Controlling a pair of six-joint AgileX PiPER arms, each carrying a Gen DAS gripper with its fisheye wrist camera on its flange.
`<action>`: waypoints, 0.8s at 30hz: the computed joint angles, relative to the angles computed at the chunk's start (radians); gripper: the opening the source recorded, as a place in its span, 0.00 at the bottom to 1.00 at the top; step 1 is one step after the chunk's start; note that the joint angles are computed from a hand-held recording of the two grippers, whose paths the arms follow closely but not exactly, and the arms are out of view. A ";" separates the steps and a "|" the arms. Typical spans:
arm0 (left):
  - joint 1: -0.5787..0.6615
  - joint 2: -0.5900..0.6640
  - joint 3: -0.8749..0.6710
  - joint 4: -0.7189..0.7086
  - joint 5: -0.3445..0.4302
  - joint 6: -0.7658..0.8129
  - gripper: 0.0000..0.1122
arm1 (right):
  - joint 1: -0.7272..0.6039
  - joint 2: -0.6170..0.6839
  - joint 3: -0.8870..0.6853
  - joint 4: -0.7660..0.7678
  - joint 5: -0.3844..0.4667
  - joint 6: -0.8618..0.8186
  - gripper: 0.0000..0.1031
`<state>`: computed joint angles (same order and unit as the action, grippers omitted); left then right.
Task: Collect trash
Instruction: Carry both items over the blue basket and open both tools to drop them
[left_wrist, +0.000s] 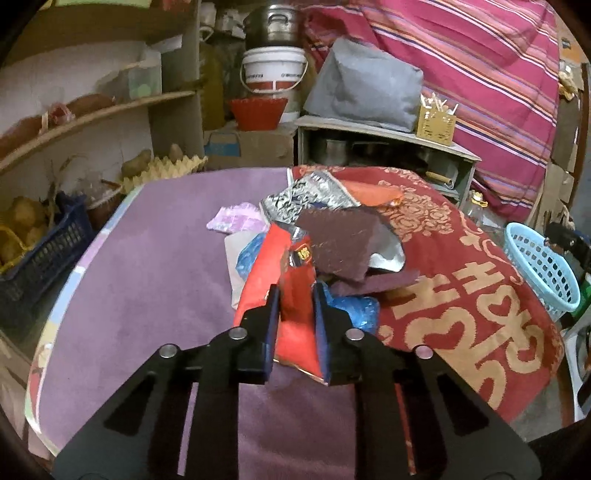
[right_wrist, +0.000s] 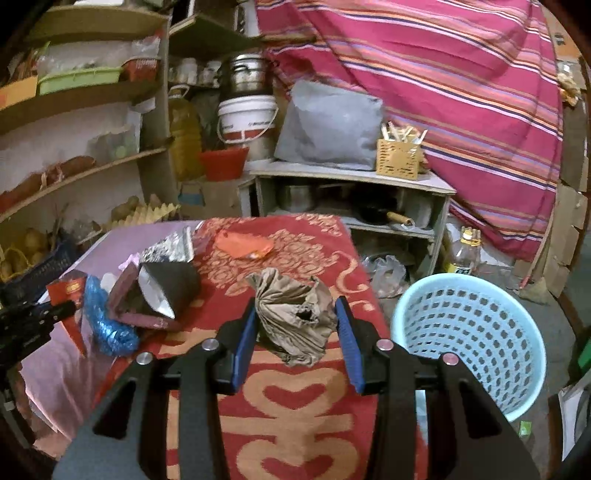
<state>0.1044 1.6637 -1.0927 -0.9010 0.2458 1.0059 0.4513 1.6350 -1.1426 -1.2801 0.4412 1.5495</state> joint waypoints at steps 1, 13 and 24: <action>-0.006 -0.015 0.009 -0.004 -0.008 0.003 0.13 | -0.017 -0.021 0.020 -0.007 -0.011 0.013 0.40; -0.242 -0.040 -0.074 0.234 -0.025 -0.306 0.02 | -0.239 -0.184 0.156 0.084 -0.094 -0.093 0.40; -0.527 0.150 -0.402 0.572 0.032 -0.642 0.01 | -0.510 -0.167 0.072 0.607 -0.156 -0.678 0.40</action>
<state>-0.4225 1.8135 -1.4948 -0.3287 0.2779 0.3643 -0.0590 1.4678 -1.0703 -0.6735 0.2850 0.8714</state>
